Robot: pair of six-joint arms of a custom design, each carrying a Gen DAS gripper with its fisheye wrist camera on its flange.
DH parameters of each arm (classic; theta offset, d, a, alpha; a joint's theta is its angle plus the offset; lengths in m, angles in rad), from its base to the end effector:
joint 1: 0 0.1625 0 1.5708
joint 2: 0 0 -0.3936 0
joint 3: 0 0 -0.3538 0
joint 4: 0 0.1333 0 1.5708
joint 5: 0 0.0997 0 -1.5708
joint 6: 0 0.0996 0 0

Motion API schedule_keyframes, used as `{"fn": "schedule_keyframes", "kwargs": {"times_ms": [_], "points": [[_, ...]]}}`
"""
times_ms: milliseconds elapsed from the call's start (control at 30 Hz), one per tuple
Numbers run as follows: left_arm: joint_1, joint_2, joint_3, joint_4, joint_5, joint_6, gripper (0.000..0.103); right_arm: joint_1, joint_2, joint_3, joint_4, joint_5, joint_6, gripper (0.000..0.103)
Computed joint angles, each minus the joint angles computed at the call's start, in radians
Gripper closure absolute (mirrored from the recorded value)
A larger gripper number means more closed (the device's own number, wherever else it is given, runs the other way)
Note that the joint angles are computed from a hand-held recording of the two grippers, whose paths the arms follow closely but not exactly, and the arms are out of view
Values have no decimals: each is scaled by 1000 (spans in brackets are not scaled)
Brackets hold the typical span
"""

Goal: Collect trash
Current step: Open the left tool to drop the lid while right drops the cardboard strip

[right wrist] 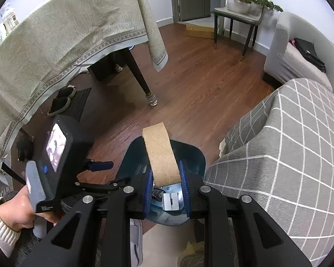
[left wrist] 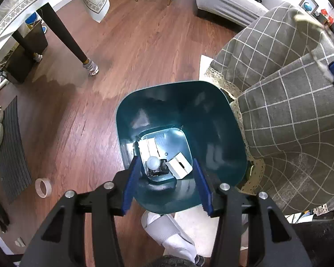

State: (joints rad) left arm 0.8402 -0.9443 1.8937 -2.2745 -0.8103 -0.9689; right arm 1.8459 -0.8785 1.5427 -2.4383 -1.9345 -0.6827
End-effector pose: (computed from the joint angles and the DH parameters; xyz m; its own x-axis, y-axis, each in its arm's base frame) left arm -0.1939 -0.5190 0.0994 -0.7757 -0.2510 -0.5790 0.0139 0.9105 -0.4134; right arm 0.2697 -0.5954 0.1764 -0.5451 -0.7380 0.3977 -0.7862 0.6148 0.0632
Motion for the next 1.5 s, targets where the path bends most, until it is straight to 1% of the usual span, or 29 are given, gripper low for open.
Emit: {"fn": "schedule_keyframes", "kwargs": {"times_ms": [133,300,333,400,467,600,667,733,933,1000,1100,1233,1433,1500], "points": [[-16,-24,19,-22,27,-13,52,3,11,-1,1,-5,0,80],[-50,-66,54,-65,81,-30,56,3,27,-2,13,-27,1,80],[-56,-75,62,-81,89,-31,58,2,30,-2,14,-29,1,80],[-68,-87,71,-96,111,-36,59,1,36,-1,18,-40,1,80],[-76,-94,72,-89,127,-46,66,-2,42,-3,28,-49,5,80],[-102,-111,81,-111,161,-45,68,-15,55,-8,65,-58,24,80],[-115,-114,80,-113,179,-43,73,-19,69,-7,76,-74,25,80],[-124,-113,78,-126,192,-30,74,-22,81,-2,83,-91,23,80],[-148,-113,64,-124,216,-32,76,-25,117,18,82,-163,5,80],[-152,-114,66,-134,220,-31,76,-25,128,14,89,-180,10,80],[-163,-113,65,-161,226,-9,77,-24,138,14,77,-196,10,79],[-176,-111,61,-153,237,0,77,-24,144,9,83,-218,19,77],[-184,-118,63,-164,251,-2,77,-32,141,1,90,-216,18,77],[-186,-118,63,-184,252,6,77,-34,130,-3,109,-195,24,77]]}}
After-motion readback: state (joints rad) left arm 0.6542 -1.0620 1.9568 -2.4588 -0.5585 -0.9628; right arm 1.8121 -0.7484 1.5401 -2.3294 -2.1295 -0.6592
